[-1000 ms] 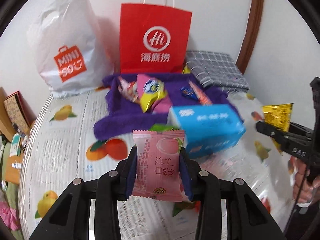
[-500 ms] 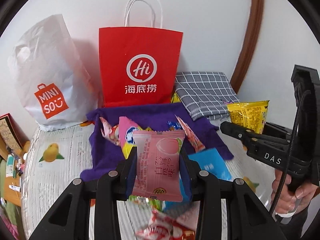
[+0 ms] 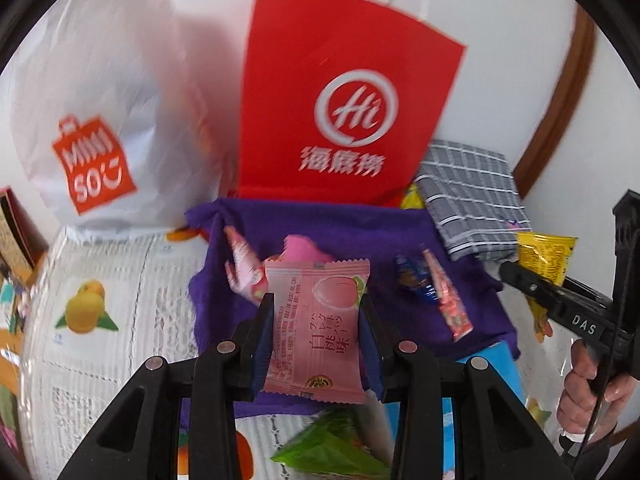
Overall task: Organize snacks
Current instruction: 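Carry the yellow snack bag and pink candy packet up toward the purple towel, then lower both packets onto the purple towel and open both grippers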
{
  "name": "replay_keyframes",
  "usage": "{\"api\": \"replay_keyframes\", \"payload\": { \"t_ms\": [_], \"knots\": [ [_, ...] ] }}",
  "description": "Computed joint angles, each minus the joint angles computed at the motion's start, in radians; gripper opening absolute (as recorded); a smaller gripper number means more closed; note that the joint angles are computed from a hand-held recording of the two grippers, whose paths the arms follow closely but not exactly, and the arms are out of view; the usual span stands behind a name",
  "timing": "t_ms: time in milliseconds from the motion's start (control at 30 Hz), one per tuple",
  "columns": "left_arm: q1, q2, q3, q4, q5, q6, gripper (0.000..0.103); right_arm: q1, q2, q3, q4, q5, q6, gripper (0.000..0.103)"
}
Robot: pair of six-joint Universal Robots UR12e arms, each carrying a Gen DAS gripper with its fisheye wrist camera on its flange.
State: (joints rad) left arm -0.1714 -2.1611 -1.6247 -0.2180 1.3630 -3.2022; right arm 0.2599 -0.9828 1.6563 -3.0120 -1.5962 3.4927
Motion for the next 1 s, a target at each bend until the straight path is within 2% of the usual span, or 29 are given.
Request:
{"api": "replay_keyframes", "payload": {
  "t_ms": [167, 267, 733, 1000],
  "knots": [
    [0.006, -0.014, 0.000, 0.013, 0.013, -0.023, 0.037, -0.016, 0.023, -0.002, -0.011, 0.011, 0.033, 0.044],
    [0.006, -0.021, 0.002, 0.018, 0.017, -0.029, 0.037, -0.028, 0.035, -0.003, -0.007, 0.048, 0.054, 0.044],
    [0.012, -0.039, 0.019, 0.001, 0.028, -0.061, 0.037, -0.039, 0.068, -0.015, -0.020, 0.079, 0.112, 0.044],
    [0.011, -0.043, 0.024, -0.007, 0.030, -0.067, 0.037, -0.047, 0.078, -0.032, 0.042, 0.137, 0.097, 0.045]
  ]
}}
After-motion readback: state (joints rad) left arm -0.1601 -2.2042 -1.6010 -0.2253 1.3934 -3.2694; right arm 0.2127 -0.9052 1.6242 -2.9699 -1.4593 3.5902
